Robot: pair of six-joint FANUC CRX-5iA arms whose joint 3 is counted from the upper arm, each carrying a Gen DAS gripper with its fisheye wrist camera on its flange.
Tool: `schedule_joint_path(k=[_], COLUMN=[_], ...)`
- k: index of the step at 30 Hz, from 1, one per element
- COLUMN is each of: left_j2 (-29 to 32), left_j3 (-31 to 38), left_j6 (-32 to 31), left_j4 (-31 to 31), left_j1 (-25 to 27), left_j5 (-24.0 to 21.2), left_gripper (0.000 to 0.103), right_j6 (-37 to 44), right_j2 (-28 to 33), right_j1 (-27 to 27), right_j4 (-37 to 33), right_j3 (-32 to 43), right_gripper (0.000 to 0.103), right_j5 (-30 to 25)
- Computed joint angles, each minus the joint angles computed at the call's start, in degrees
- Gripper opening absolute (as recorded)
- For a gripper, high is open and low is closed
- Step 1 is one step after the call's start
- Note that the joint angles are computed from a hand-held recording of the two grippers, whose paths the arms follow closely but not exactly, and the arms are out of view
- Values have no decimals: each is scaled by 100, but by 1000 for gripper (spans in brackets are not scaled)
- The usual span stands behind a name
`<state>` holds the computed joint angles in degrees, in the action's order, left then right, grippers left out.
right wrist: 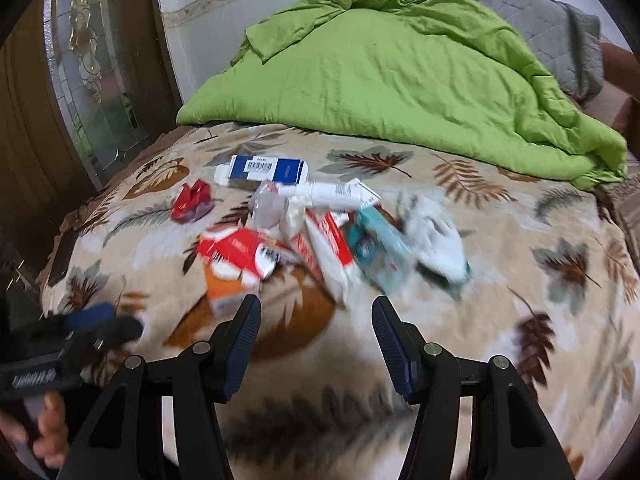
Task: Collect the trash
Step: 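Grasp the red-and-white packet with the right tool while the left tool grasps the torn red-and-white carton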
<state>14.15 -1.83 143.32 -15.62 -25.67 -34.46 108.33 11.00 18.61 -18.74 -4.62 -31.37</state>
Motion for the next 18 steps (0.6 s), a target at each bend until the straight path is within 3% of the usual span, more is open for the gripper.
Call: schedule_joint_path(k=[6,9,10,11,18], left_j2=[6,54,87,140,687], left_j3=[-116,-176,-187,-176,414], left_j6=[-420,-794,-968,-1179,-1823], left_j4=[464,918,1101,1309,1666], left_j1=[262,440,488,536,590], left_j5=[276,489,557,595,469], left_gripper=[72,72,72,72,72], right_j6=[-191,-406,-399,-336,474], right_j2=[946,1257,1361,1417,725], right_j1=[67,101,99,74,-196], right_j4=[357,637,654,593,-448], right_j3=[887,1103,1213,1285,782], right_gripper=[50,33,20,17,11], right_j5=[-333,-396,-527,-625,-339])
